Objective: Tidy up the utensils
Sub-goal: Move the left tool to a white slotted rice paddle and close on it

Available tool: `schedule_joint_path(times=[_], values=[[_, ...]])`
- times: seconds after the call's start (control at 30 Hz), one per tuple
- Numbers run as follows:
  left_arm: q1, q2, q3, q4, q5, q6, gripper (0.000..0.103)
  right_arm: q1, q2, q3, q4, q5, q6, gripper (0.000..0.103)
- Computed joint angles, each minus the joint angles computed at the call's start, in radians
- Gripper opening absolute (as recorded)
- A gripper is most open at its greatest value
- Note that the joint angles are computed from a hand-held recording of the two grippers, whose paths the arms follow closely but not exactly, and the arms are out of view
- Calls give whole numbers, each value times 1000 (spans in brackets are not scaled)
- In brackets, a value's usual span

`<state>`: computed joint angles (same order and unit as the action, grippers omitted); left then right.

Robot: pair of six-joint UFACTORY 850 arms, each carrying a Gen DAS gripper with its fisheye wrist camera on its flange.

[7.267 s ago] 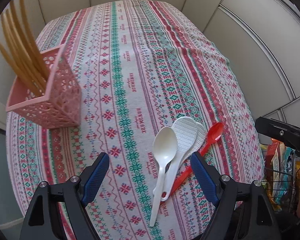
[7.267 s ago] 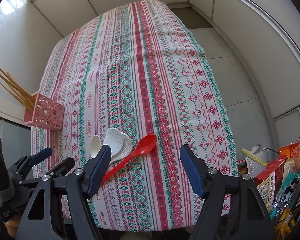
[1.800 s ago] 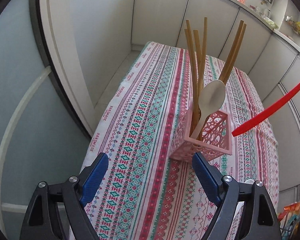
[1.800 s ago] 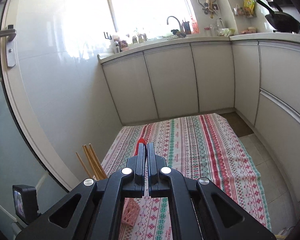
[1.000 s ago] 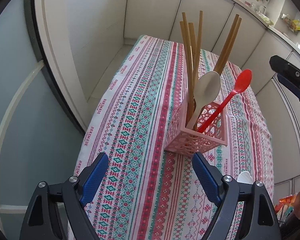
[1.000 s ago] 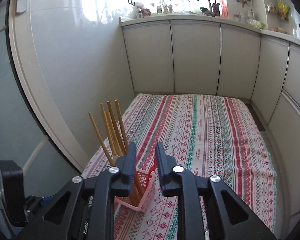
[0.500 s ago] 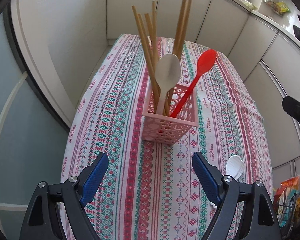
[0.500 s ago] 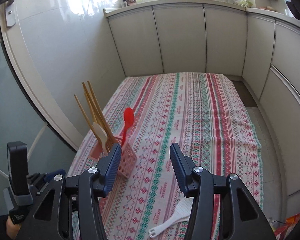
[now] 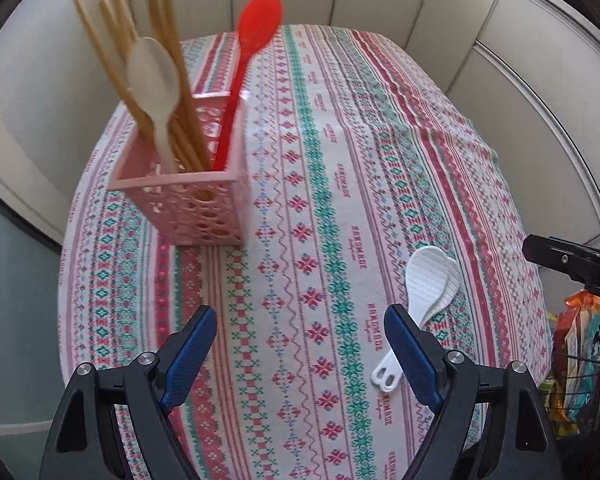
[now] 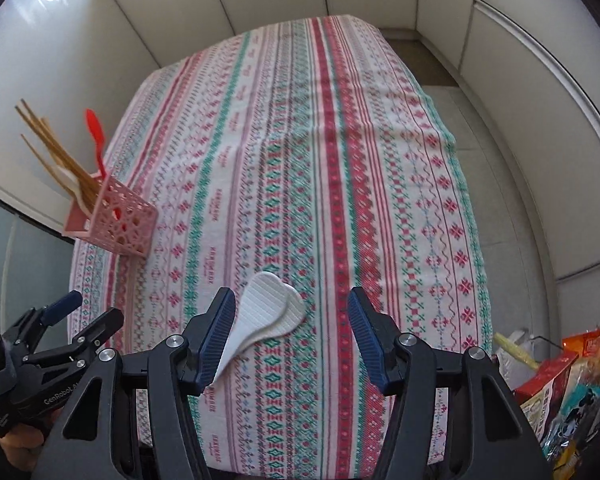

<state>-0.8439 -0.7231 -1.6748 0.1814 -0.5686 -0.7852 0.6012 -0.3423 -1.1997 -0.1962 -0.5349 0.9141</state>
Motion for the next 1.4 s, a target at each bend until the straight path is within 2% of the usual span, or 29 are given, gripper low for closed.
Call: schedule_joint_path(times=[0.13, 0.3, 0.57, 0.83, 0.9, 0.97, 1.0, 1.17, 1.4], values=[[-8, -79, -99, -124, -29, 135, 87, -26, 10, 28, 18, -12, -9, 61], [-16, -191, -249, -210, -83, 258, 85, -58, 23, 57, 67, 3, -39, 61], [-7, -337, -463, -358, -145, 420, 68, -93, 39, 90, 95, 11, -47, 61], [-26, -469, -683, -291, -247, 412, 59, -126, 52, 122, 173, 34, -101, 61], [-28, -483, -707, -281, -255, 410, 55, -128, 56, 126, 168, 36, -97, 61], [-29, -487, -714, -291, -251, 427, 43, -130, 59, 129, 169, 40, -95, 61], [-29, -502, -738, -293, -260, 431, 41, -132, 60, 131, 172, 43, -96, 61], [-25, -469, -683, -284, -222, 421, 19, -131, 59, 130, 178, 44, -101, 61], [-6, -397, -563, -396, -156, 485, 9, -128, 44, 119, 194, 37, -117, 61]])
